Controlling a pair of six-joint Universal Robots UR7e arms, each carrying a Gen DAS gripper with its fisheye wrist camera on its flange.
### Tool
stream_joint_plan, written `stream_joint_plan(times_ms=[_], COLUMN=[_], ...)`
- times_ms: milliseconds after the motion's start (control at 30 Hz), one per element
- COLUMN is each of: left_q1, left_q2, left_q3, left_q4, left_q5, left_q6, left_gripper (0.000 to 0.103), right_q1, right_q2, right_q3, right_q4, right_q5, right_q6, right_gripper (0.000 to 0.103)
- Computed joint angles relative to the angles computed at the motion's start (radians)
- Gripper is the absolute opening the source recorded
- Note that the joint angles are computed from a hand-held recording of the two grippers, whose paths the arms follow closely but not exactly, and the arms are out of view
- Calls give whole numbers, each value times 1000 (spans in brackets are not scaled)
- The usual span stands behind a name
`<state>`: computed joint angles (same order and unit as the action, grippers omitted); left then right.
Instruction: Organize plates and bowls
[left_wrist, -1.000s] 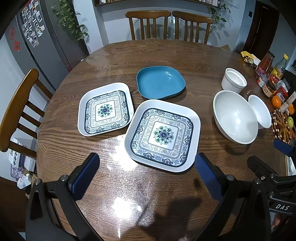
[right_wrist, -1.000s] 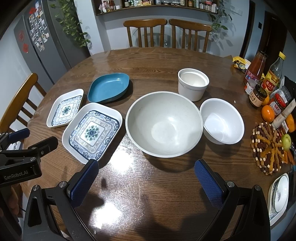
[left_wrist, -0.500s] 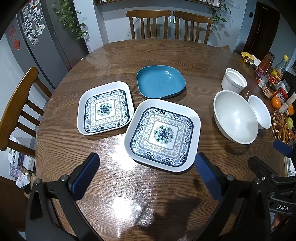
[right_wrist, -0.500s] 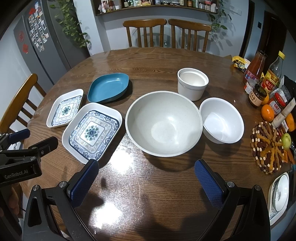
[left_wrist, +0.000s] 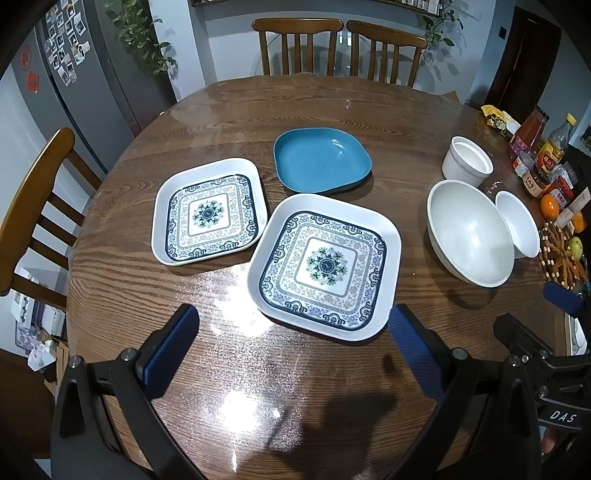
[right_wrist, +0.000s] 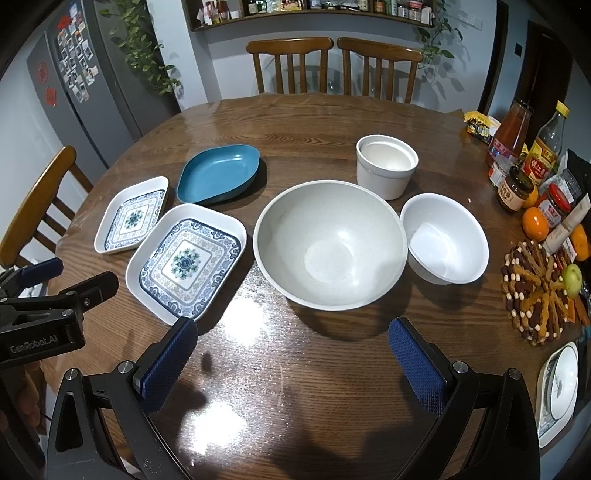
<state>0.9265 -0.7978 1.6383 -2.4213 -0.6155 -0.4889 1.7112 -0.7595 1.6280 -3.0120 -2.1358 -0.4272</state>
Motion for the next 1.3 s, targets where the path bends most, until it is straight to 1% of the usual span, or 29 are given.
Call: stream_joint_plan(times_ms=[200,300,400,467,567,633,667,700,733,800,867,900,933,967,1000,1033,1100,1200,1233,1267,1300], left_q1=[17,34,58,76,106,129,137,144,150,154,161,165,171,177,183,190,200,209,211,213,216], left_q2=[-14,-29,-51,-64,-83,-91,-91,-90,-87,-78,-64,-56,-51,-43,-33,-25,-14,2,9,11,14], left_q3=[10,25,40,51,64,70,68,64,64,57,44,32,25,14,-1,-11,-27,-48,-56,-58,-61], left_q4=[-30,-81,-101,-117,-123,-144,-138,-129,-144,-150,-182,-183,-191,-199,-193,-191,-188,-183,-175,-170,-162], left_q5=[-41,-83,-113,-126,-139,-177,-182,-187,-200,-197,-206,-209,-215,-220,-222,-225,-239,-255,-255,-259,-264], left_q6=[2,11,-10,-14,-31,-20,-20,-16,6,35,84,98,116,135,149,160,182,211,217,220,224], left_gripper=[102,102,102,99,91,76,72,68,66,61,54,49,45,44,39,33,28,23,19,18,17], right_q1=[6,7,8,9,12,11,9,9,6,1,2,1,0,-3,-6,-9,-14,-16,-17,-16,-16], right_q2=[7,13,22,31,59,91,98,119,130,149,168,181,196,201,212,225,243,259,266,265,272], right_q3=[11,8,0,-5,-25,-49,-57,-83,-101,-128,-147,-164,-183,-194,-211,-230,-254,-280,-293,-288,-297], right_q4=[-9,1,25,43,81,93,98,118,141,160,154,158,169,183,198,213,229,246,258,240,238], right_q5=[13,43,88,111,130,136,135,121,124,135,121,111,101,98,95,85,75,66,57,51,47], right_q6=[-1,-4,0,0,6,6,9,30,48,63,65,69,78,87,102,120,141,149,156,148,139], right_gripper=[103,103,103,103,103,103,103,103,103,103,103,101,95,93,88,87,83,76,72,70,62])
